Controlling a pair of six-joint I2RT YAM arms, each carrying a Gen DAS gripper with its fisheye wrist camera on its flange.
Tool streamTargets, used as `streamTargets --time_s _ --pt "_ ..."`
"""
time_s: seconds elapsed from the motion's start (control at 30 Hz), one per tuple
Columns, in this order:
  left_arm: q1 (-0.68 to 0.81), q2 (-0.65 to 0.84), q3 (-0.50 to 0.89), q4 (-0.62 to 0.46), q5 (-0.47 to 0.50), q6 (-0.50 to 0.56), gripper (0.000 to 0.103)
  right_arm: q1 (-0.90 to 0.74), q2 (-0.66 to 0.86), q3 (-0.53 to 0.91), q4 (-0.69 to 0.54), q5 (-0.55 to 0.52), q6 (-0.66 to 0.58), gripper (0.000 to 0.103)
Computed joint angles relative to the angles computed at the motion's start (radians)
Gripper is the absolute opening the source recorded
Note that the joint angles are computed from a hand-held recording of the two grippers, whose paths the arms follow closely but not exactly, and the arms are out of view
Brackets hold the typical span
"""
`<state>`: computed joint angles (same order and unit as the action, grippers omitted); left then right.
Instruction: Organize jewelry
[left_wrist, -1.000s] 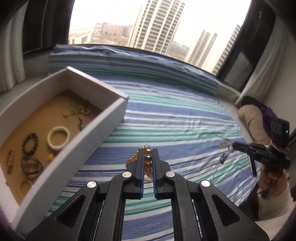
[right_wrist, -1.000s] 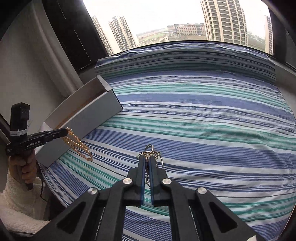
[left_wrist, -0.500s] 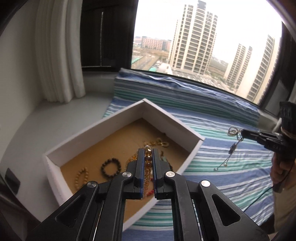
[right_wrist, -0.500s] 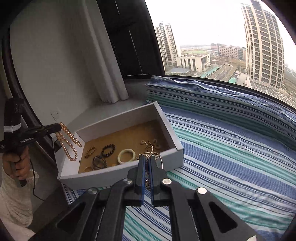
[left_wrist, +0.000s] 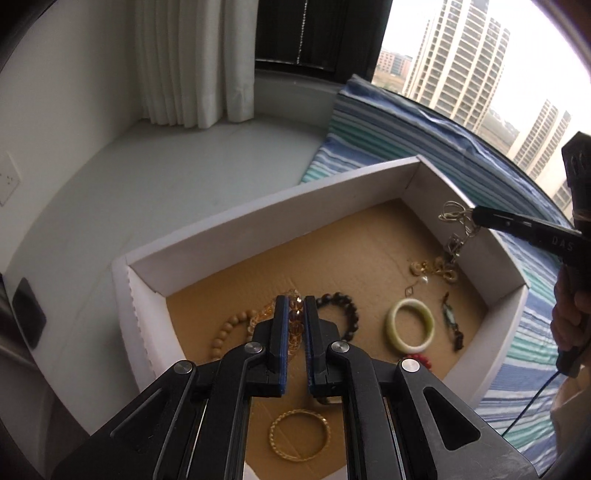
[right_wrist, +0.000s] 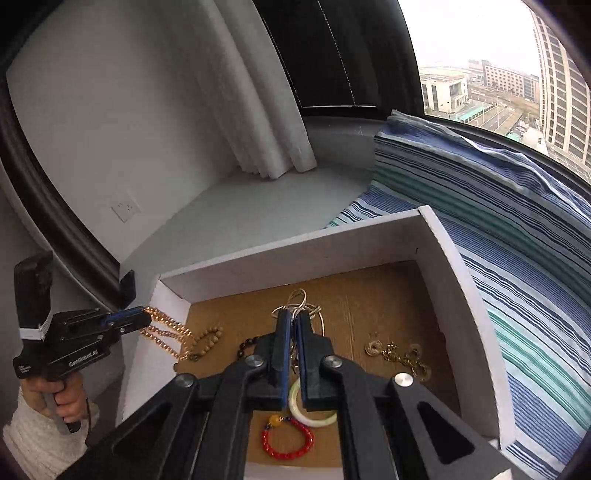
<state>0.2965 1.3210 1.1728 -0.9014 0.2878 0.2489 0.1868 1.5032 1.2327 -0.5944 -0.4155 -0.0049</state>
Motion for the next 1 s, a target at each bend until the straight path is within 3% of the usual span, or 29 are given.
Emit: streamTargets --time_s 0.17,0.23,0.27,0.3,0.37,0.43,0.5,0.6,0.67,0.77,0.9,1.0 --pt "-0.027 0.021 -0.060 0.074 -0.039 -0.011 0.006 0.079 0.136 0.028 0.091 0.076 0.019 0.007" --pt "-0.042 0.000 -0.082 0.109 -0.071 -0.023 0.013 0.094 0.166 0.051 0.093 0.101 0.037 0.007" --pt "-0.045 -0.013 -0.088 0.116 -0.083 -0.025 0.032 0.095 0.168 0.057 0.089 0.100 0.047 0.010" --pt "-0.044 -0.038 -0.096 0.122 -0.083 -0.027 0.054 0.094 0.156 0.056 0.087 0.101 0.059 0.025" --pt "-0.038 -0.106 -0.119 0.146 -0.088 -0.030 0.074 0.095 0.108 0.041 0.092 0.117 0.074 0.049" --pt "-0.061 -0.200 -0.147 0.159 -0.138 -0.040 0.083 0.098 0.041 0.021 0.082 0.135 0.063 0.053" --pt "-0.095 -0.306 -0.174 0.156 -0.201 -0.065 0.099 0.110 -0.054 -0.017 0.065 0.176 0.047 0.061" --pt "-0.153 -0.475 -0.210 0.123 -0.283 -0.125 0.102 0.150 -0.223 -0.108 0.070 0.266 0.033 0.077" --pt "-0.204 -0.547 -0.204 0.055 -0.324 -0.158 0.102 0.175 -0.325 -0.159 0.054 0.298 0.034 0.078" --pt "-0.366 -0.631 -0.196 -0.053 -0.479 -0.258 0.102 0.227 -0.472 -0.232 0.009 0.380 0.040 0.079" --pt "-0.732 -0.700 -0.184 -0.199 -0.834 -0.518 0.102 0.284 -0.655 -0.325 -0.049 0.455 0.061 0.080" --pt "-0.877 -0.707 -0.156 -0.302 -0.928 -0.678 0.102 0.299 -0.763 -0.379 -0.073 0.493 0.101 0.080"
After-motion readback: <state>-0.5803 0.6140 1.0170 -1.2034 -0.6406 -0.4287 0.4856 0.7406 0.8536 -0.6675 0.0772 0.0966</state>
